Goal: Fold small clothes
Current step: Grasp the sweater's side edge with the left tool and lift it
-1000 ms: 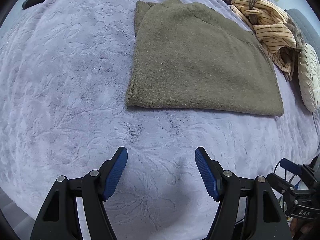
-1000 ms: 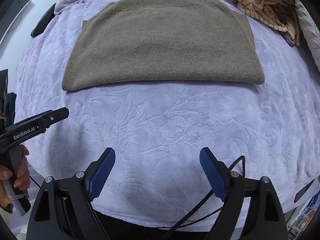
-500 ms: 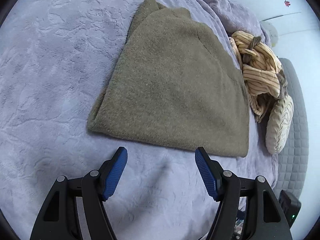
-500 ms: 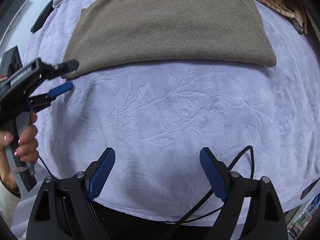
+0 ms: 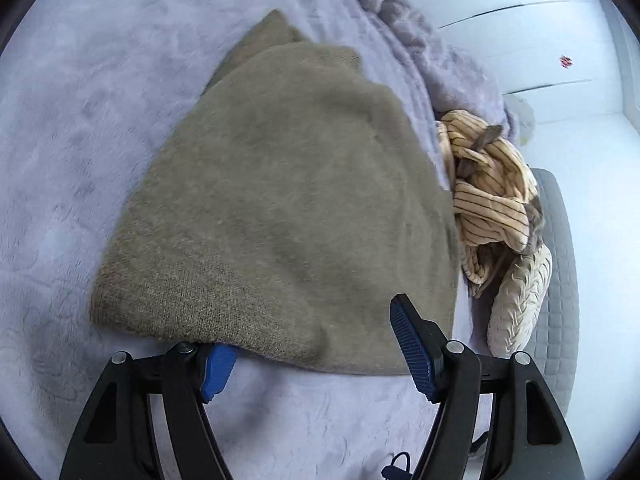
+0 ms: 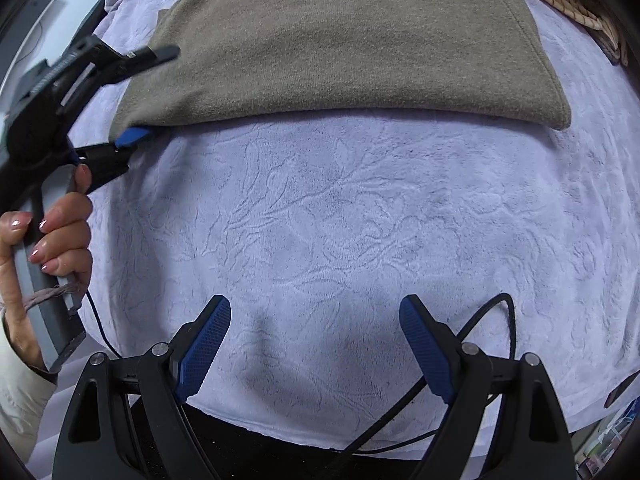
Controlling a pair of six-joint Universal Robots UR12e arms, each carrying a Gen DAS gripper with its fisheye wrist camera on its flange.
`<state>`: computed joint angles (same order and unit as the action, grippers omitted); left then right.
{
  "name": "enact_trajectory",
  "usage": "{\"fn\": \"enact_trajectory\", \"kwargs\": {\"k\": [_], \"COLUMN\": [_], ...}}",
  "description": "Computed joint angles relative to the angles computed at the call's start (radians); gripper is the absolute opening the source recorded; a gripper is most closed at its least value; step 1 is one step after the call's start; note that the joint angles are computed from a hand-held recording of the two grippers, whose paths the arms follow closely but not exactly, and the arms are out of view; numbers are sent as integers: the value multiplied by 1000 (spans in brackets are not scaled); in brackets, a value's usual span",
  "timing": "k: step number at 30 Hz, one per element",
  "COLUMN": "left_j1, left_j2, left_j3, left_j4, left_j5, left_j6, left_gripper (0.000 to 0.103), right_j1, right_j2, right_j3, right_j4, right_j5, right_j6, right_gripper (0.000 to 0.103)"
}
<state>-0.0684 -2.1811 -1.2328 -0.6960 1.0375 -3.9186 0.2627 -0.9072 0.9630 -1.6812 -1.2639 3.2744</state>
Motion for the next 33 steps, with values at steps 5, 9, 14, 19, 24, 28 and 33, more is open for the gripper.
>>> {"fn": "enact_trajectory", "kwargs": {"k": [5,9,14,19,24,28,33], "left_j1": [-11,-14,-46,-24,0,2,1], "left_j2": [-47,-64,-76,-35,-4,-15,-44], "left_j3": [74,91,166,83,-28,-31,-8], "left_j4": [-78,-107,-268,-180,-27,20,96], "left_j5": [47,81,238,157,53,34,38], "left_j6": [4,-30,104,24,-178,-203,-282], "left_gripper": [71,71,36,36,59,59,59], "right_j1": [-17,-33,-43,-46,-42,-41,-43], "right_j2": [7,26,101,202,258,240,234], "right_j3": [-13,-53,-219,-438,-536,-485,-462], "right_j4": [-10,-17,-3,33,79,108,132], "right_j5": [2,-16,-50,-50,-11,11,22], "right_j6": [10,0,-53,-101,-113,-155,-153], "right_gripper": [89,89,89,89,89,89,89]}}
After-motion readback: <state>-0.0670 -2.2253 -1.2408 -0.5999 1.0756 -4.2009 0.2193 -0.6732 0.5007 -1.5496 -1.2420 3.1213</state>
